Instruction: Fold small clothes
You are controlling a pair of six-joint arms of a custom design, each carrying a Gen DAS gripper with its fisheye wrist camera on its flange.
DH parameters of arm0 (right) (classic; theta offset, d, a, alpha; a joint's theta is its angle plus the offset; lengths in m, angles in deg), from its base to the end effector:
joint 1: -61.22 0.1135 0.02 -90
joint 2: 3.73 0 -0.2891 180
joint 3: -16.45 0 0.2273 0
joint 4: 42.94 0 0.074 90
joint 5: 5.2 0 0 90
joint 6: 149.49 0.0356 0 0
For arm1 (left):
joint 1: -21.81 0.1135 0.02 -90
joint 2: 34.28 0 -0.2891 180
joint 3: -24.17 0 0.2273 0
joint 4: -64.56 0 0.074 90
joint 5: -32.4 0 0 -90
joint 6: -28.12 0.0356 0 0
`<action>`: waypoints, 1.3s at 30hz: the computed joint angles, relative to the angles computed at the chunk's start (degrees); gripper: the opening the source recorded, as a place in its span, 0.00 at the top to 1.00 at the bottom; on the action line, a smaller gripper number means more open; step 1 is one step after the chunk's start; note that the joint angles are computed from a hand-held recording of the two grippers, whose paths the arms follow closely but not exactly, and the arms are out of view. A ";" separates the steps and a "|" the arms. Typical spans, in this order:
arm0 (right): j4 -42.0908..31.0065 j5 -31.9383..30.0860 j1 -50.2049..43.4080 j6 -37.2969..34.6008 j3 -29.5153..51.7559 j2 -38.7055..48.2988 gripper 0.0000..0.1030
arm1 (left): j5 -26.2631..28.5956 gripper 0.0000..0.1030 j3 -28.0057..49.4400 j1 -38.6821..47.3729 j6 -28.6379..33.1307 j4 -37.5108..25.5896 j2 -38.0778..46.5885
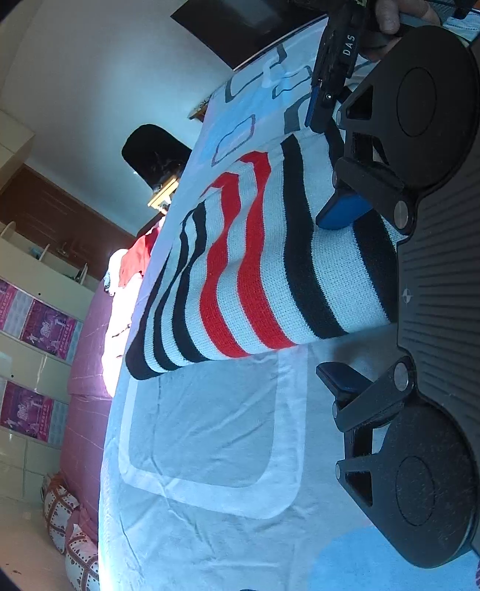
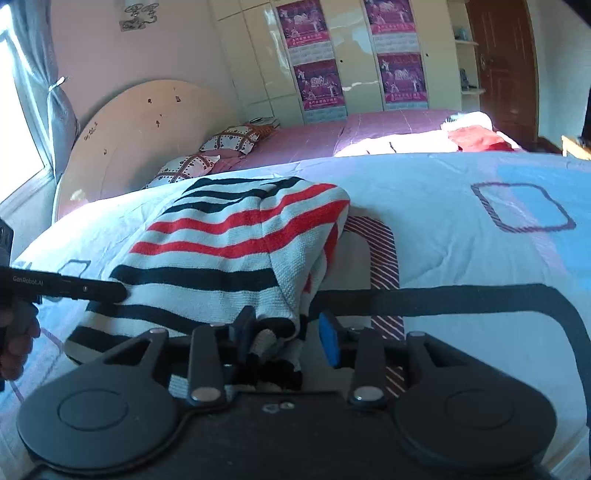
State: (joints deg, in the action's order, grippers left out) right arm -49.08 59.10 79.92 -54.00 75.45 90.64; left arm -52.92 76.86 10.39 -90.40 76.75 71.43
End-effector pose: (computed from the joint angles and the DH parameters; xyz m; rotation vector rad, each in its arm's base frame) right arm 0.2857 0.1130 0.1999 -0.5001 2.2613 0.7313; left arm 0.3110 -0.0658 0.1386 -0.3023 2.3029 -0.4521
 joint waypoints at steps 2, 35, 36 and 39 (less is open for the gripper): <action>0.61 -5.10 -3.57 3.23 -0.56 -1.00 0.63 | 0.98 0.23 -1.92 0.74 0.52 1.04 -2.55; -37.17 -31.54 -10.90 -7.12 34.54 27.09 0.25 | 16.49 0.24 8.75 4.89 -8.40 0.92 10.41; -37.89 -32.32 -11.17 -7.41 35.19 27.68 0.26 | 16.19 0.24 8.77 4.94 -7.80 0.27 10.06; -37.67 -33.32 -10.86 -7.36 36.04 28.60 0.26 | 15.51 0.24 9.46 4.63 -7.37 -0.65 10.08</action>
State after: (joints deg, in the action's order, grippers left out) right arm -86.75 25.78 69.06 -61.36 111.50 119.25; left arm -37.40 86.32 15.02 -97.77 76.10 81.51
